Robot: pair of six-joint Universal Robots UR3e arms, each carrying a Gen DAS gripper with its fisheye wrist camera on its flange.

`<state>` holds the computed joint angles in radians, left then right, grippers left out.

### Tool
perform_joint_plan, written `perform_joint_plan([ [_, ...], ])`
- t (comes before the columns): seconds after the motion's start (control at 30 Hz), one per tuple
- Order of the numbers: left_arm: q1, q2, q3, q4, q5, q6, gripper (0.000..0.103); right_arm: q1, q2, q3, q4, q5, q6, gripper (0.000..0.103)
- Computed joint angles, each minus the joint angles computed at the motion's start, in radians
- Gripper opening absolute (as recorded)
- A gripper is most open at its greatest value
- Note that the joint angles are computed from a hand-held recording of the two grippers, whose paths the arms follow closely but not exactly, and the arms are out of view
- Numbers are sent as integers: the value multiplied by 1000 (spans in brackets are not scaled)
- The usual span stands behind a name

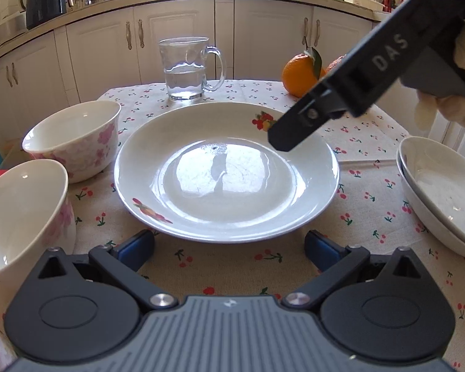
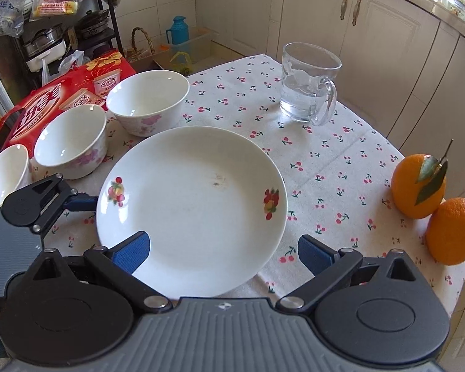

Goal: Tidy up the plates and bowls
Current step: 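Move the right tool to the rim of the flower-print white plate, then close the right tool on the plate rim and lift it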

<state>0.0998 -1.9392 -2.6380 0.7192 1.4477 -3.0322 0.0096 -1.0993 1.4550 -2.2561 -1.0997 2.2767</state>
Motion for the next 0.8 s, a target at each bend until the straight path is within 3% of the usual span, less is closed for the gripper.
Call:
perform_joint_plan([
  [0.33,4,-5,4,7,-1,-2,99,52,332,-484,211,23,-3,101],
  [0.53,5,8,18,-23,2,8,93,65,508,-786,410,46,-24,84],
  [0.8,11,18,25,-45,-12,22,90,65,659,-1076,617,87,-65,73],
])
